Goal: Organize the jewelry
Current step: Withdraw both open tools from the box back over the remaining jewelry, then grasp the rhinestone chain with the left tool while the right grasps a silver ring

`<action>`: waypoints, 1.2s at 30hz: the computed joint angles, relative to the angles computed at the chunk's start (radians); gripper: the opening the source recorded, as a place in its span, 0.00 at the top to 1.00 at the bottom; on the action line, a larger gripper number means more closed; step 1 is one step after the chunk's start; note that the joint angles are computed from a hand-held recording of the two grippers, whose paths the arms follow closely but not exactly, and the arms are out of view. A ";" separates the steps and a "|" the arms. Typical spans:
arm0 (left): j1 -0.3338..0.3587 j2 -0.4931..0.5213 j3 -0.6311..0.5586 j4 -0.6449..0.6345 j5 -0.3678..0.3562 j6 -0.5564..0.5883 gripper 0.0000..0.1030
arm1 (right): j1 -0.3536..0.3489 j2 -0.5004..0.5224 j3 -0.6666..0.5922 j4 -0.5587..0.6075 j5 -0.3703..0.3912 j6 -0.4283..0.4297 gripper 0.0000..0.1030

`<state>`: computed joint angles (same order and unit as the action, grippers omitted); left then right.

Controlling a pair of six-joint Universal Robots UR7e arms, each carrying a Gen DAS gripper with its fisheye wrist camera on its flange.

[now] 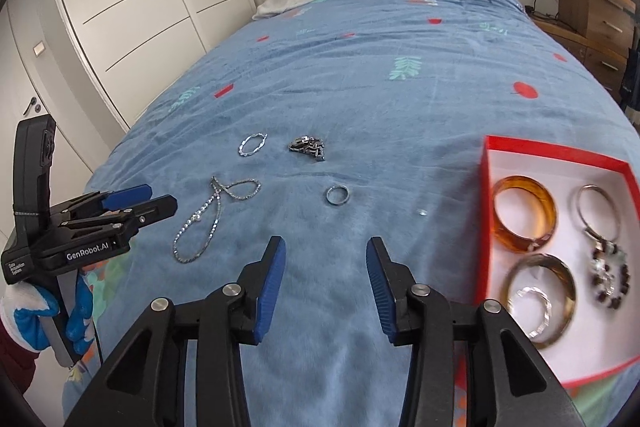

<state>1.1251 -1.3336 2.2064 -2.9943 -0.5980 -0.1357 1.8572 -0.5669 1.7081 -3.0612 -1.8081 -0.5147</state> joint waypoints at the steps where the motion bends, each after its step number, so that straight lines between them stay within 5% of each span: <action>1: 0.005 0.006 -0.005 -0.003 -0.005 0.005 0.40 | 0.000 0.009 -0.011 0.005 0.000 -0.001 0.59; 20: 0.131 0.135 -0.112 -0.034 -0.100 0.062 0.40 | -0.006 0.186 -0.240 0.118 -0.033 -0.008 0.59; 36: 0.147 0.172 -0.112 -0.125 -0.101 0.123 0.39 | -0.013 0.230 -0.296 0.124 -0.033 -0.006 0.59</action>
